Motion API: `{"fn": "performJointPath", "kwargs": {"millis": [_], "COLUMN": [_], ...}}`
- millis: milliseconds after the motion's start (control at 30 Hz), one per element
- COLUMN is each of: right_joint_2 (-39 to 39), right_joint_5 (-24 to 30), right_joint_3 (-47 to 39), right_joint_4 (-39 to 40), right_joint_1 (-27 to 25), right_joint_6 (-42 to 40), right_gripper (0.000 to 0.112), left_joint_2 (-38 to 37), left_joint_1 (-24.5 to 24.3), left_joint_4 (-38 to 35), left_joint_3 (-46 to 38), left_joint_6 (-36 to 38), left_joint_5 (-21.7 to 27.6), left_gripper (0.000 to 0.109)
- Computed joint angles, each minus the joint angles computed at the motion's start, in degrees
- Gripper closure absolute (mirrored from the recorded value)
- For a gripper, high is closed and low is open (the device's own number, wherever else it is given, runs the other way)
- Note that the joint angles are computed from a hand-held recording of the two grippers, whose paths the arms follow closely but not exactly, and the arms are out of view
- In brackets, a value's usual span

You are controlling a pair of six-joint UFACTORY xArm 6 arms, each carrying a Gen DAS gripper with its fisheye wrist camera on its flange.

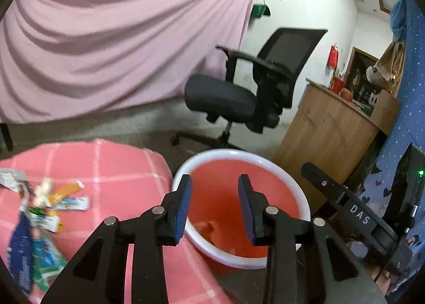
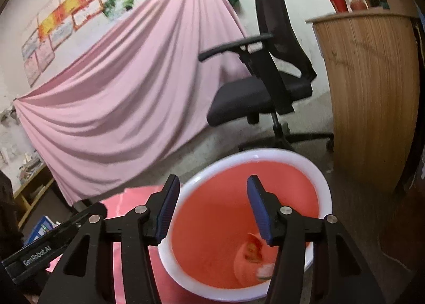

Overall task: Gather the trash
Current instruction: 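Open both tools to drop the packets into the red bucket, then move both tools back to the table and grasp the blue snack wrapper with the left tool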

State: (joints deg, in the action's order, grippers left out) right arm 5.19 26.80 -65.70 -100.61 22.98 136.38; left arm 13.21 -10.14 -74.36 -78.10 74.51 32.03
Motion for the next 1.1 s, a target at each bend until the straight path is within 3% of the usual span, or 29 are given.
{"fn": "performJointPath", "kwargs": {"millis": [100,300,467,667,833,933,1100], "right_joint_2": [-0.2,0.7,1.9,5.0,9.0,12.0,17.0], "right_joint_5": [2.5,8.6,12.0,15.2,14.7,12.7,8.6], "right_joint_3": [-0.6,-2.6,-4.3,-7.9,-12.6,-16.2,-22.4], "right_joint_4": [-2.3,-8.8,-15.0,-22.2,-24.1,-24.0,-20.0], "right_joint_1": [1.9,6.3,9.0,12.1,13.7,14.1,14.3], "right_joint_6": [0.1,0.3,3.9,6.7,3.4,0.4,-6.9], "right_gripper": [0.055,0.030,0.009,0.009,0.009,0.009,0.009], "left_joint_2": [-2.7,-7.2,-10.3,-11.6,-10.8,-10.1,-8.7], "left_joint_1": [1.3,5.5,8.9,13.7,17.6,19.9,22.0], "left_joint_4": [-5.2,-16.7,-27.4,-39.6,-43.2,-43.0,-36.6], "left_joint_3": [2.4,6.2,9.7,12.5,13.0,13.2,13.2], "left_joint_6": [5.1,15.0,25.7,37.6,41.5,41.9,36.9], "left_joint_5": [-1.3,-2.2,-4.6,-4.6,-3.5,-2.5,-2.7], "left_gripper": [0.070,0.052,0.014,0.007,0.007,0.007,0.007]}}
